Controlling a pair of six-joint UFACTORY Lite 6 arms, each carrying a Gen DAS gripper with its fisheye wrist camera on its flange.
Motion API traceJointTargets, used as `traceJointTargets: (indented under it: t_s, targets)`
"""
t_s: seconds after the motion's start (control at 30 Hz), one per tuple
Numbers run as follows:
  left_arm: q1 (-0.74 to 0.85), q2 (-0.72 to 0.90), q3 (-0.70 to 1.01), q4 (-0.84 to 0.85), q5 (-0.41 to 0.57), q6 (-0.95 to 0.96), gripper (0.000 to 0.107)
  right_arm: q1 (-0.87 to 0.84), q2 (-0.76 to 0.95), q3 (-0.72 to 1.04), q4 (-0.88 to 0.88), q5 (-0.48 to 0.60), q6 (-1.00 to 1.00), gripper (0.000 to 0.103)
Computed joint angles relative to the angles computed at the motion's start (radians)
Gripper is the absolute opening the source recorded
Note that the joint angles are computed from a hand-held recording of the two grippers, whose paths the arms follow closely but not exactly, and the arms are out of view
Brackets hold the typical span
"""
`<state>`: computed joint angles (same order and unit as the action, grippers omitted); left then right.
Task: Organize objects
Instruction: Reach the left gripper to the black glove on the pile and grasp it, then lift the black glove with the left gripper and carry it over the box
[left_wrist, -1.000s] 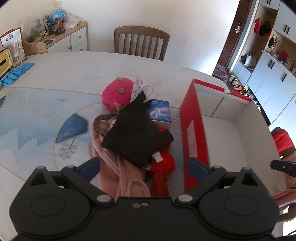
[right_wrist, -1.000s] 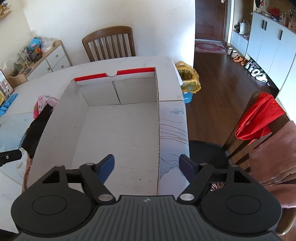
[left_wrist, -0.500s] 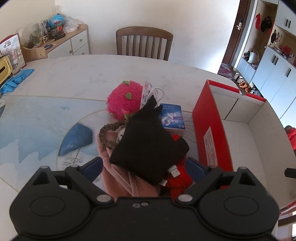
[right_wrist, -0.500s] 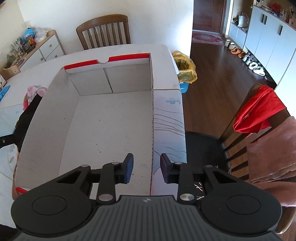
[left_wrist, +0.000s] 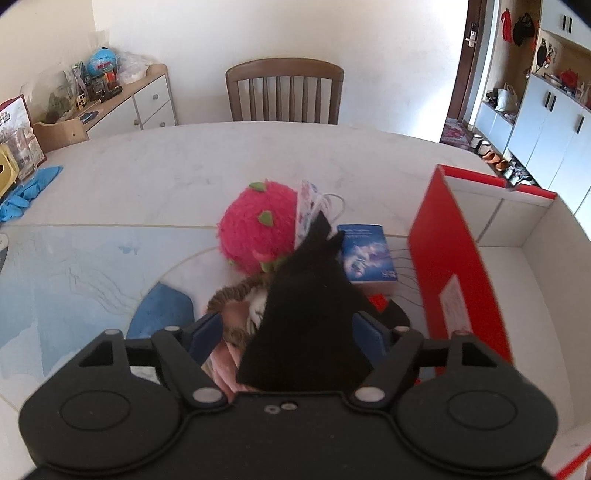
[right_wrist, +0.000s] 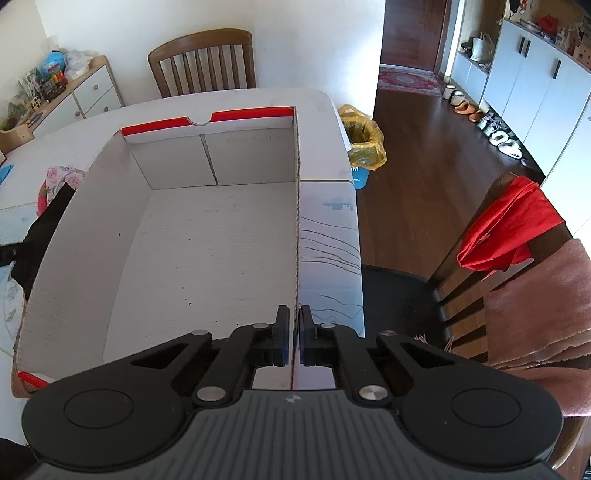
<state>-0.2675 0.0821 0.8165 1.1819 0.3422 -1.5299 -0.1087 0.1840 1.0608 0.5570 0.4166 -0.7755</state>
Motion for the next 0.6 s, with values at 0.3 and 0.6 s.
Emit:
traceJointTargets:
  t_s: [0.3, 0.6]
  targets:
    - [0.056, 0.13, 0.088, 0.017, -0.04, 0.025, 0.052, -0.006, 0.008, 0.003, 0.009, 0.003, -0.016, 0.003]
    - [0.066, 0.108, 0.064, 0.11, -0.067, -0.042, 0.012, -0.007, 0.003, -0.006, 0.016, -0.003, -0.024, 0.003]
